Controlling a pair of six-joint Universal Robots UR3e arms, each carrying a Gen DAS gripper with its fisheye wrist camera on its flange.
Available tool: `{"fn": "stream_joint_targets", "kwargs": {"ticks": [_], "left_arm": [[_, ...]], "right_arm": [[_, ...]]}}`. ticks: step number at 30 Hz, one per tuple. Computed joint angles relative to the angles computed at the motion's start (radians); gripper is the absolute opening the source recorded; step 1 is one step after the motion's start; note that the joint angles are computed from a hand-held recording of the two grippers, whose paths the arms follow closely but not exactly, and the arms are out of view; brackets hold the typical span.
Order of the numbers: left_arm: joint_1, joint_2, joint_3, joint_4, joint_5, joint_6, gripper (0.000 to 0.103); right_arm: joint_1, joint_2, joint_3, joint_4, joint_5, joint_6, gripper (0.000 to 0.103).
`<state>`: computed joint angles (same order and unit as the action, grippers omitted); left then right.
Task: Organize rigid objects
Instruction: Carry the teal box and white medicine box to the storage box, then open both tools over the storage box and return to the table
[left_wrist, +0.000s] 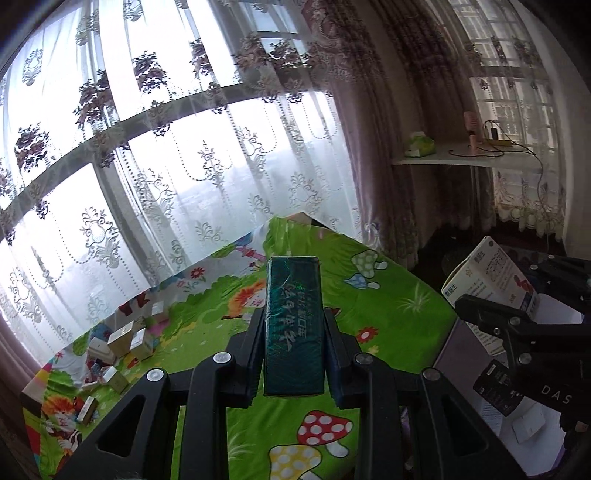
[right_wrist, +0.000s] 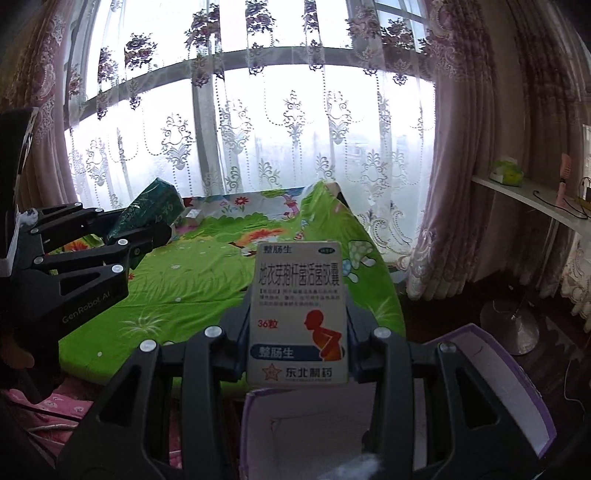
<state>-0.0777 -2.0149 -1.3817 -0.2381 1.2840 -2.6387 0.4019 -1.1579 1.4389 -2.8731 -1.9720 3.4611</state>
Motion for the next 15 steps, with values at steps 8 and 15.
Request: {"fn": "stream_joint_targets", "kwargs": {"ticks": [8,15], "left_arm": [[-0.089,-0.091,0.144,-0.243,-0.06,0.046,0.03],[-0.114,-0.159,0.269,-0.51,-0.219,0.129,0.031]], "right_arm": [[-0.058,-0.177,0.215,0.122,-0.04,0.126,0.044],[-0.099,-0.297,0.313,0.323,-0.075,0.264,0.045]]}}
